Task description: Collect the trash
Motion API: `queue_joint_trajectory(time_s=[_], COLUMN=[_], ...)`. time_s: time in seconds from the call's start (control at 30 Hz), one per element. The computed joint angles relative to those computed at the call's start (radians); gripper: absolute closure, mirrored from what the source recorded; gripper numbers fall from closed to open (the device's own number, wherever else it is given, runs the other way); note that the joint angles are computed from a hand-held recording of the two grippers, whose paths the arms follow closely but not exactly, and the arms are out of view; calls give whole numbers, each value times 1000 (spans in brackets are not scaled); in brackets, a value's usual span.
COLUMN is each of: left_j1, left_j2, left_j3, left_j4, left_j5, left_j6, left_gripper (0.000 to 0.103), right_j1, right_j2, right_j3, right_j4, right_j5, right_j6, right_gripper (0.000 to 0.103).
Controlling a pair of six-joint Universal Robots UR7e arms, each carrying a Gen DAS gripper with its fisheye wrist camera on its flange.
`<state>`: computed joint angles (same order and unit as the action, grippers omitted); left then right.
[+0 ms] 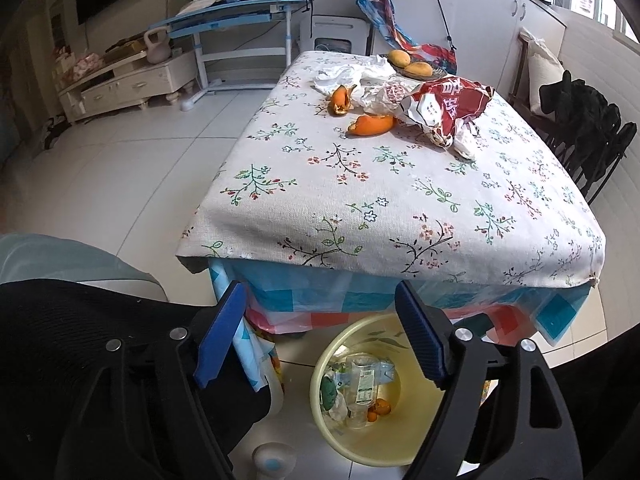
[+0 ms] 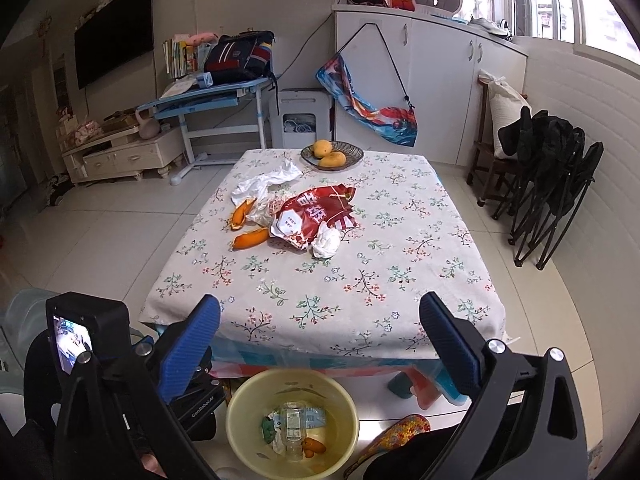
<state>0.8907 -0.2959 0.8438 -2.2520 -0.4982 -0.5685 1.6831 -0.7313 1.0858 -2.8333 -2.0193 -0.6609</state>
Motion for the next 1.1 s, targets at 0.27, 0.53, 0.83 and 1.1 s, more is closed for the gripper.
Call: queue_joint_trajectory(time_s=[0.27, 0.53, 0.83, 1.1], left_j1=[4, 8, 14, 18], left_j2=[1, 7, 17, 28], left_j3=[-9, -23, -49, -72], left_j4=[5, 13, 36, 56], left_j5=[-7, -8, -12, -18], left_j6=[-15, -26, -48, -56], left_gripper=[29, 28, 28, 28], right_j1=[-5, -6, -8, -17], right_j2=[30, 61, 91, 103], right_j3=[-39, -79, -127, -156], right_j4=[37, 58, 99, 159], right_j5=[-27, -48, -47, -31], right_j6=[9, 5, 3, 30], right_gripper=[8, 8, 8, 8])
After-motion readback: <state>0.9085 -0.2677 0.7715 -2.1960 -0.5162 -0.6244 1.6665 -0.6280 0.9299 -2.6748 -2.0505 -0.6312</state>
